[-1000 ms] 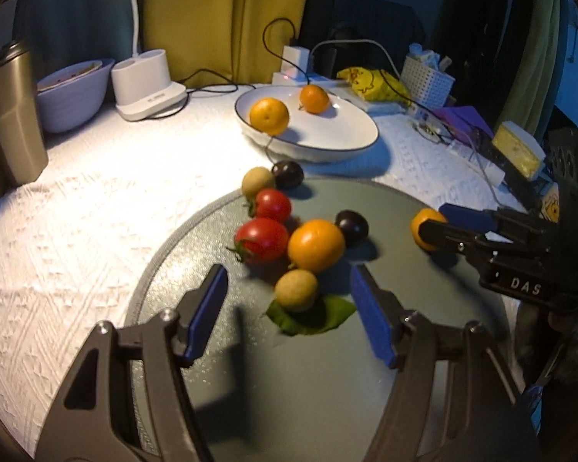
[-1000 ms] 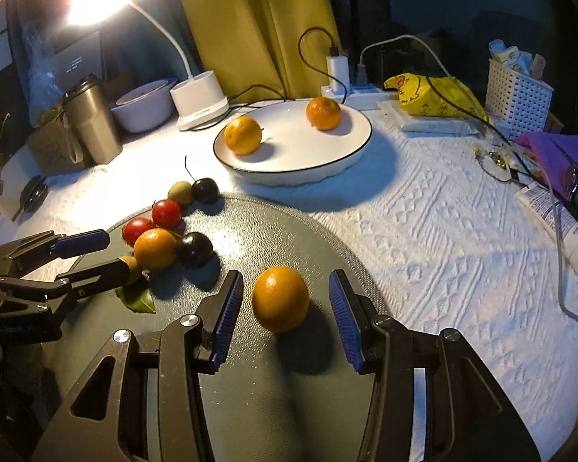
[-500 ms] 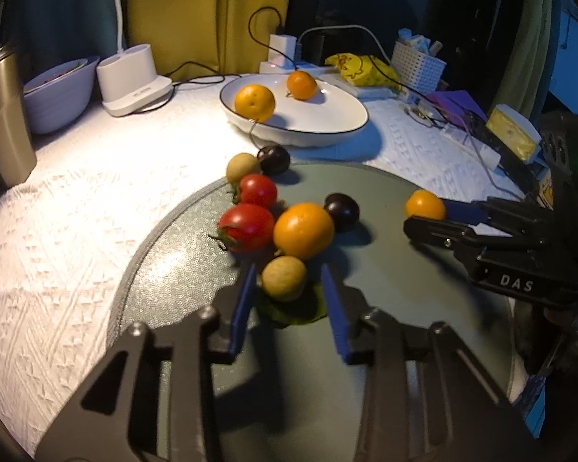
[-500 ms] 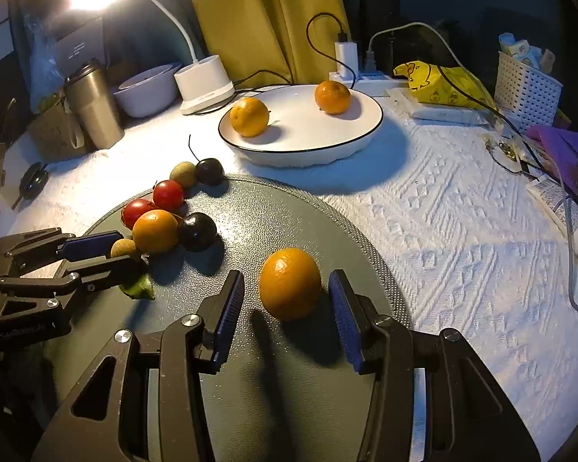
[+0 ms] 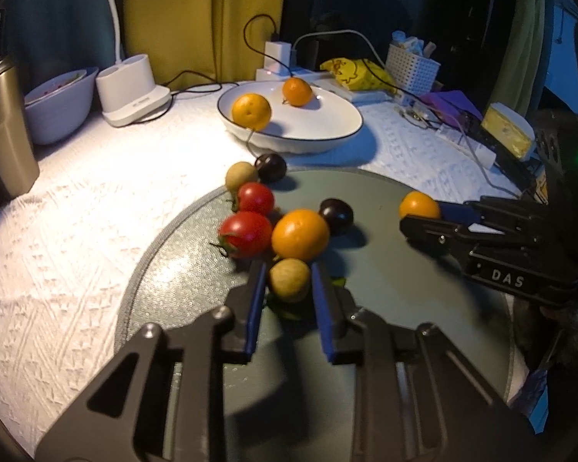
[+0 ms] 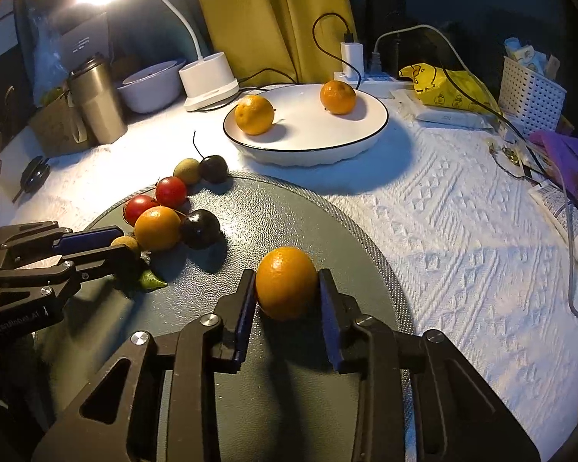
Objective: Organize fruits
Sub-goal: 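Grasp an orange with the right tool while the left tool grasps a small yellow fruit, then lift and carry the orange and yellow fruit over the white plate with both tools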
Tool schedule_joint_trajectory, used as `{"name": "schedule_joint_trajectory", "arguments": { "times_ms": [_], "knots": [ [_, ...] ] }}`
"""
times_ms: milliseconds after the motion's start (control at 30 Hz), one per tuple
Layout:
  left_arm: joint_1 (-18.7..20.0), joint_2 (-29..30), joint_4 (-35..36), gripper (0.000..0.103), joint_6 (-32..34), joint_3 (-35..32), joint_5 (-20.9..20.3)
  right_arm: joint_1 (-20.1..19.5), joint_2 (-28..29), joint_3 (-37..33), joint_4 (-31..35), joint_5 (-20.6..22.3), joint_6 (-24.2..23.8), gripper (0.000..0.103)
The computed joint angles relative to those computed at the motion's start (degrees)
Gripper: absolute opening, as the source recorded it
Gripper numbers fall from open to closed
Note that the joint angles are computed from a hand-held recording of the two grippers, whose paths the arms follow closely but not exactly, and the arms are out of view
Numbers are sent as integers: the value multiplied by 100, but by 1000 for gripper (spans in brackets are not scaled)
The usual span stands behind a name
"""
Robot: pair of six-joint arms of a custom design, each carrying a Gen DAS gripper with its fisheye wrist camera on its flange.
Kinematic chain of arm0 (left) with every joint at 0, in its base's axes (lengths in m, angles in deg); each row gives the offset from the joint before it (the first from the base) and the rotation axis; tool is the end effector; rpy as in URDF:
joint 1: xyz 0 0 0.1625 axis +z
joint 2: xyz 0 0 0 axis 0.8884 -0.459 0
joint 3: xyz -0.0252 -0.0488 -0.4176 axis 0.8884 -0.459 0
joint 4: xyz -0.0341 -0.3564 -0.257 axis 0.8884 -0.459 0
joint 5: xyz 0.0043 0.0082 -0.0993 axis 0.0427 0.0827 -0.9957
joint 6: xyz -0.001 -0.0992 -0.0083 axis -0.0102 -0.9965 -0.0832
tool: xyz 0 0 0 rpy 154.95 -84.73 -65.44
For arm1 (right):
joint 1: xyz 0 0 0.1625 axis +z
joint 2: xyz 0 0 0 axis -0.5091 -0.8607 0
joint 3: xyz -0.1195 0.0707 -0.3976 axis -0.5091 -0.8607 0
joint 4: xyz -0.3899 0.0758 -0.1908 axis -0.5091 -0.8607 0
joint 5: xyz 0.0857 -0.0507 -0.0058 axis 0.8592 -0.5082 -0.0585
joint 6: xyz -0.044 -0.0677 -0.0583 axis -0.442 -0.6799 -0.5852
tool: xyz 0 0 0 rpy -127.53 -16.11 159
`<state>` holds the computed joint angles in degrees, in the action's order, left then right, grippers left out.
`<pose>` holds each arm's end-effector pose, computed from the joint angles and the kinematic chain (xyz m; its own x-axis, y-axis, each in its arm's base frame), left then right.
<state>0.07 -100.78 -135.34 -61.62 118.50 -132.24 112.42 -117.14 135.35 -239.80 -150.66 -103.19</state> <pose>-0.2002 -0.7582 -0.0995 -0.6457 0.6111 -0.4579 0.7470 0.6298 -0.2128 -0.0120 -0.7265 0.1757 -0.7977 0.0288 0.6024 -0.3279 0.8176 -0.4733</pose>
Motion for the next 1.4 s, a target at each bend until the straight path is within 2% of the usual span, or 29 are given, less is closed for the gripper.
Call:
{"name": "schedule_joint_trajectory", "arguments": {
  "times_ms": [700,1400],
  "knots": [
    [-65,-144,-283,25,90,45,-136,119,-83,-53,-237,24,-162,34],
    [-48,237,71,25,264,-907,-208,131,171,-791,-150,100,-402,34]
  ]
}}
